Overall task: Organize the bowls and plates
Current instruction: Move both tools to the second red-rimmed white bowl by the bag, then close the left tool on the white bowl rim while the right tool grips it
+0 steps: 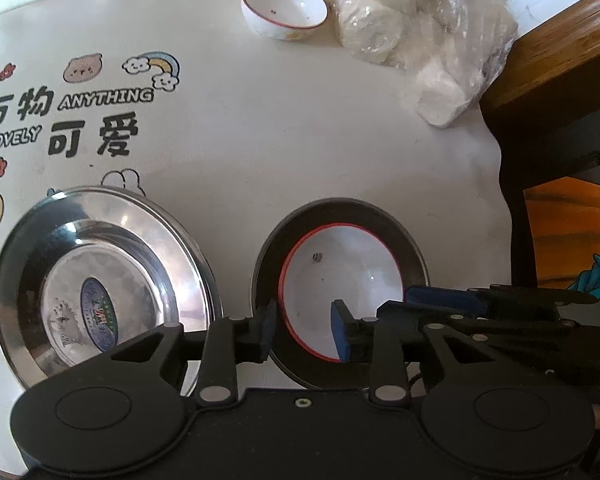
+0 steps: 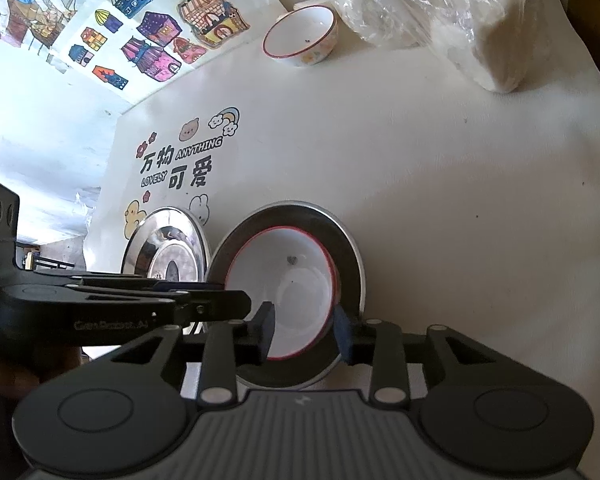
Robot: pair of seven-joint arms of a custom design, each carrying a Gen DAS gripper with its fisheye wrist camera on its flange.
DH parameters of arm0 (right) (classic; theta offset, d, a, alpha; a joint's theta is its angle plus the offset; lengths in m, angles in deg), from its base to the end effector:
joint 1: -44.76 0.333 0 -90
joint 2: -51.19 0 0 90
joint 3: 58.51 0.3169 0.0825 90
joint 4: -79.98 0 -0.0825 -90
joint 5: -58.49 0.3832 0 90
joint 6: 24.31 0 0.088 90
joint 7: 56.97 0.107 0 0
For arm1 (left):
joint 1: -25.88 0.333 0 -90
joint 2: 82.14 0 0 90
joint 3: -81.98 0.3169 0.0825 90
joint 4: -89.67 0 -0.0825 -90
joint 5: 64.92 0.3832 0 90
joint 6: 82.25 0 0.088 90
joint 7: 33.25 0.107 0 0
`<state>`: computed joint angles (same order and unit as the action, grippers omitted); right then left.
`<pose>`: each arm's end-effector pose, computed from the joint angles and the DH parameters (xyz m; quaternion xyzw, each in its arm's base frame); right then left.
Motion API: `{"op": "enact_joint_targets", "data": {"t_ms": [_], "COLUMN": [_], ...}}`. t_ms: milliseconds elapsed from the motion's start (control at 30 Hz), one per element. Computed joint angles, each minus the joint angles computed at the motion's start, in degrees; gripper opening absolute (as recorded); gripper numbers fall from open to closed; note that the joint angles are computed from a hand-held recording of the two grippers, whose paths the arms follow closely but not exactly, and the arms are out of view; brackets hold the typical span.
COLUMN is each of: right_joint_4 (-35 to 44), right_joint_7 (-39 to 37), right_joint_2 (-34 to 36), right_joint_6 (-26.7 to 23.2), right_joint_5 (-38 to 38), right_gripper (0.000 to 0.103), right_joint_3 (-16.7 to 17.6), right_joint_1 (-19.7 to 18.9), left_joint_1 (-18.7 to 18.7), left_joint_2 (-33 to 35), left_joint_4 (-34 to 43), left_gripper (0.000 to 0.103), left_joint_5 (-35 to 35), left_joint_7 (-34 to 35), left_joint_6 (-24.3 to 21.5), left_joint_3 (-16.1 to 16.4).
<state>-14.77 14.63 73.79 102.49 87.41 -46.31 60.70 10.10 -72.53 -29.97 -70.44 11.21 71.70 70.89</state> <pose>0.6019 0.3206 0.4102 -0.8336 0.4858 0.1398 0.2228 0.5450 -0.2686 0.3943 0.8167 -0.5338 0.2190 0.0120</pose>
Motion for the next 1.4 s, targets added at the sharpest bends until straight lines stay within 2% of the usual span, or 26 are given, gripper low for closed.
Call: {"op": "enact_joint_targets", "data": {"t_ms": [133, 267, 333, 367, 400, 433, 500, 533, 633, 800, 900, 967, 1133, 1267, 1400], "right_joint_4": [0.11, 0.09, 0.71, 1.08, 1.42, 1.88, 3.06, 3.91, 7.02, 13.83, 20.47, 26.32, 41.51, 46.23, 54.73], "right_joint_7": [-0.48, -1.44, -1.12, -0.7, -0.11, 0.59, 1.54, 2.4, 6.14, 15.24, 20.13, 22.51, 25.07, 27.66, 30.59], "right_joint_2": [-0.34, -0.96, -0.74, -0.53, -0.31, 0.01, 0.91, 1.56, 4.1, 10.07, 15.17, 19.15, 28.59, 32.11, 37.6], "right_joint_6": [0.7, 2.17, 2.75, 3.11, 3.58, 4.06, 4.69, 4.91, 5.92, 7.99, 7.87, 6.01, 0.43, 1.79, 1.31], "right_joint_5": [0.24, 0.57, 0.78, 0.74, 0.5, 0.13, -0.25, -0.57, -1.69, -1.28, -3.62, -5.62, -10.77, -10.57, -11.69], "right_gripper": [0.045, 0.056, 0.069, 0.075, 0.086, 0.092, 0.097, 0.102, 0.103, 0.103, 0.103, 0.103, 0.103, 0.102, 0.092], "right_joint_3": [0.06, 0.02, -0.1, -0.2, -0.33, -0.47, -0.5, -0.57, -0.78, -0.11, -0.12, 0.06, -0.23, 0.29, -0.12], "right_joint_1": [-0.17, -0.31, -0.38, -0.34, -0.24, -0.11, -0.18, -0.13, 0.17, 0.12, 1.1, 1.76, 4.05, 4.88, 6.75], "left_joint_1": [-0.1, 0.1, 0.2, 0.29, 0.44, 0.66, 1.25, 1.52, 2.27, 2.26, 2.43, 2.53, 3.38, 3.55, 3.82], "left_joint_2": [-1.79, -2.95, -3.12, -3.05, -2.9, -2.72, -2.16, -1.84, -0.52, 2.84, 5.31, 7.4, 12.93, 16.81, 20.38], "left_joint_4": [-1.12, -1.45, -1.13, -0.74, -0.28, 0.26, 1.36, 1.91, 3.86, 8.16, 11.5, 14.51, 21.92, 26.95, 31.71], "left_gripper": [0.043, 0.059, 0.071, 0.081, 0.088, 0.091, 0.101, 0.102, 0.102, 0.102, 0.102, 0.102, 0.102, 0.102, 0.102], "left_joint_5": [2.05, 6.62, 10.16, 12.04, 13.65, 14.95, 16.5, 17.07, 18.73, 26.41, 29.81, 31.51, 31.07, 29.38, 27.32], "left_joint_7": [-2.13, -6.51, -9.6, -11.2, -12.62, -13.71, -14.89, -15.43, -16.84, -22.14, -24.62, -25.17, -21.88, -18.37, -13.03], "left_joint_6": [0.7, 1.06, 0.81, 0.47, -0.04, -0.69, -2.08, -2.72, -4.82, -7.57, -8.93, -9.89, -10.43, -10.79, -11.13], "left_joint_3": [0.65, 1.54, 2.13, 2.45, 2.7, 2.92, 3.19, 3.34, 4.01, 6.66, 8.16, 9.01, 10.09, 10.9, 11.17]}}
